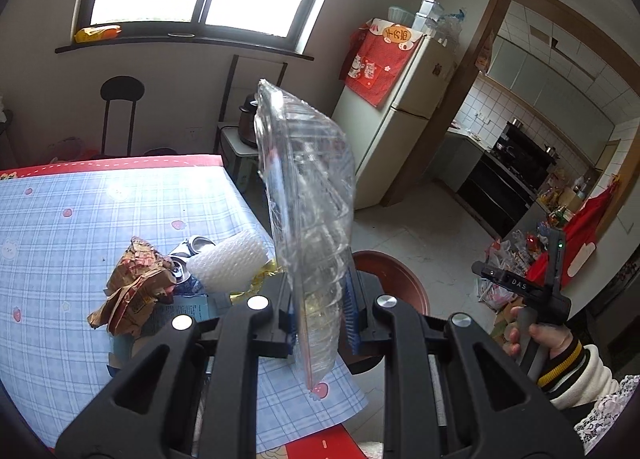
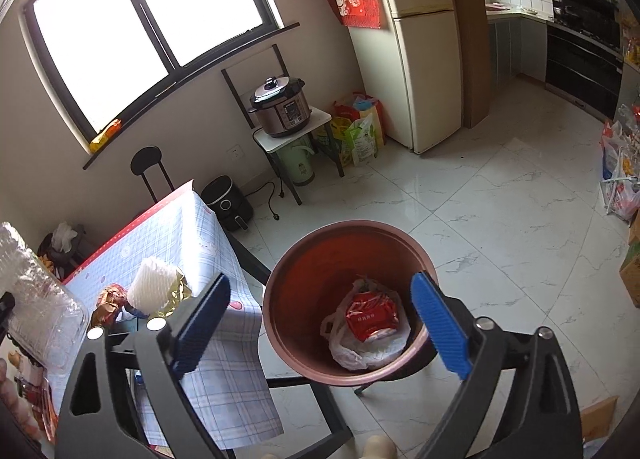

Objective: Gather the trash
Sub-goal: 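Move the clamshell box over the bucket and release it with the left tool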

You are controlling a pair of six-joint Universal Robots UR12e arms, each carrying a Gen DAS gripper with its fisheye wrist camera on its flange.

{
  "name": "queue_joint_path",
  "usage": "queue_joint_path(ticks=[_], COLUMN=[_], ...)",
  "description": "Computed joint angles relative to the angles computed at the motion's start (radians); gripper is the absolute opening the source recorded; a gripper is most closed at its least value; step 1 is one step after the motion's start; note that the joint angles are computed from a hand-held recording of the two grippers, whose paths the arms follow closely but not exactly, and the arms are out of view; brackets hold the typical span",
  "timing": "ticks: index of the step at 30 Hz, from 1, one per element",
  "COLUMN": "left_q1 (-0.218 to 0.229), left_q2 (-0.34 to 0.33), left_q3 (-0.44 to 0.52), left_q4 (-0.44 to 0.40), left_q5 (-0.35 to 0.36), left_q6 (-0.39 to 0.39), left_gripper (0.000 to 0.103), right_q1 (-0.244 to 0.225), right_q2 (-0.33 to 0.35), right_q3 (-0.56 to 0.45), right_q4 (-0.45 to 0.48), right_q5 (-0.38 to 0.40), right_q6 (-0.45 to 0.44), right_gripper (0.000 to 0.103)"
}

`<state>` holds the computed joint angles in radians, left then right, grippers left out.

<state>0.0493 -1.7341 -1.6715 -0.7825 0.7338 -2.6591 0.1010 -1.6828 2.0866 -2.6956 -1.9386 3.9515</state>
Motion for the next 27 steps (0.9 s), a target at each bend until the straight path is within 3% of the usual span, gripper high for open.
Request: queue_joint_path(ticks=[8,13,18,25,26,27], left_q1=[-0.083,-0.161,-0.238,-0.318,-0.325,-0.332], left_q2=[-0.045,-0.089,-0.134,-0.191,-0.198,-0.203], left_q3=[0.058,0.096,0.126,0.154,0.154,0.154], left_q4=[-0.153,-0.21,-0.22,-0.148,-0.126,-0.104], left_q5=[-0.022,-0.004,0.038,0.145,0.156,0.17], left_q6=[0.16,0.2,0.214,0.184,0.174,0.162], left_gripper=[0.022,0.022,0.022,0.022,0.024,0.039], right_q1=[0.039,0.035,0.021,0.004,0.001,-0.002], right_q2=[-0.08,-0.137,-0.183,-0.219,-0.219,-0.219], right_q3=[0.041,0.082,0.114,0.138,0.14,0.14], right_q4=[0.123,0.199,0.257,0.29,0.29,0.29], right_q5=[-0.09,-0.115,-0.128,-0.132,-0.128,-0.124], right_q6=[0.105,0.176,0.224,0.232,0.232,0.23], right_gripper=[0.098,0.098,0.098,0.098,0.098,0.098])
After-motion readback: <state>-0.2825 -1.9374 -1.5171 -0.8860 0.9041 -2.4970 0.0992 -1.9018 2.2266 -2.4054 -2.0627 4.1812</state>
